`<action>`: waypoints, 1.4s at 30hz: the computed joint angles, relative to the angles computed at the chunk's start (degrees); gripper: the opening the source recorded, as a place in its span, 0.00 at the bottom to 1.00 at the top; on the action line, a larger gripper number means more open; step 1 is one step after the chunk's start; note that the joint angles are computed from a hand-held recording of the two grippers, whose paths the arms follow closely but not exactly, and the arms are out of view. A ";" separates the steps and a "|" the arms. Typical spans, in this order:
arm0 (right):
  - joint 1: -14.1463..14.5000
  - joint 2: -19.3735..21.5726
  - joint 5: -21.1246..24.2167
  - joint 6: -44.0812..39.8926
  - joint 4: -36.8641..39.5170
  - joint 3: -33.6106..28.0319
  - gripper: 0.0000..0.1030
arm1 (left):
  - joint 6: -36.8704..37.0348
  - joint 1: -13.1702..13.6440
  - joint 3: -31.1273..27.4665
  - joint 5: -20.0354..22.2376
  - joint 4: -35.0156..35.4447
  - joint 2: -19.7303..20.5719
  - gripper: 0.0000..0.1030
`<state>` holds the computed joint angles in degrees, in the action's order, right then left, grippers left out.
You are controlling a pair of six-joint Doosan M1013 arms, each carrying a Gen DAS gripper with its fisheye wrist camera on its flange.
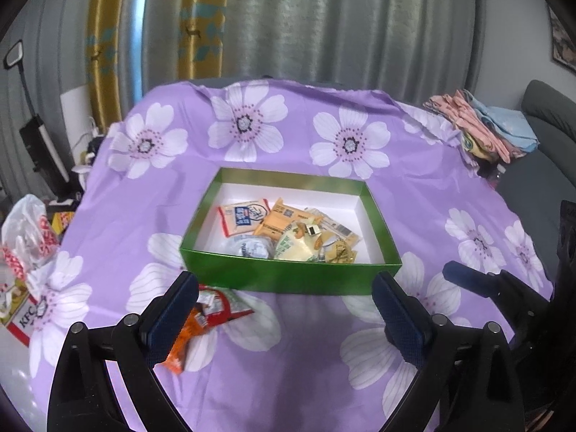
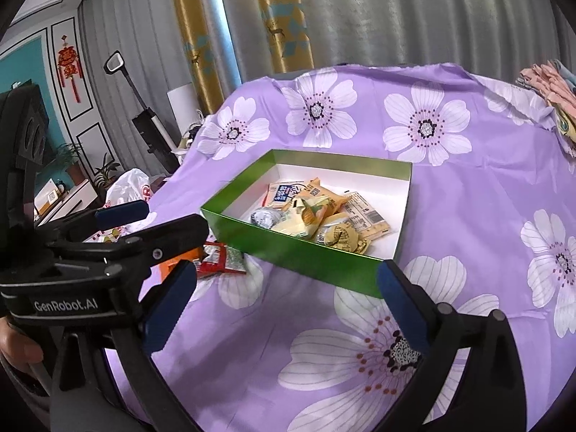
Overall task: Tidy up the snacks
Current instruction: 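Move the right gripper toward the orange chip bag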
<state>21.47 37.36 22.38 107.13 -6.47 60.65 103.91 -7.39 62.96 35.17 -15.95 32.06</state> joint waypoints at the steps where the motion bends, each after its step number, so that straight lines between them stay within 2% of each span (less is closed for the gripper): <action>1: 0.08 -0.23 -0.36 -0.16 0.09 0.32 0.98 | 0.04 0.01 0.49 -0.39 0.17 -0.39 0.94; 11: 1.11 -1.59 -2.19 0.13 -1.83 1.95 0.98 | 0.66 0.42 3.28 -2.35 -0.52 -2.64 0.94; 22: 1.97 -0.70 -0.05 -0.62 -2.46 0.71 0.98 | -1.43 1.82 3.95 -1.67 -0.27 -2.55 0.94; 31: 2.03 1.11 3.07 -4.71 1.70 -1.42 0.98 | -10.82 5.09 3.90 2.37 2.61 -1.08 0.94; 36: 1.80 3.00 5.85 -10.45 7.83 -3.36 0.98 | -14.92 6.83 4.36 3.83 3.57 -0.26 0.94; 42: 1.70 6.06 10.50 -18.52 15.41 -7.11 0.95 | -10.96 8.22 4.01 6.53 -3.88 1.40 0.94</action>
<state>23.17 43.43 32.88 88.61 8.94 53.55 92.96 0.83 66.97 41.70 -19.83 33.46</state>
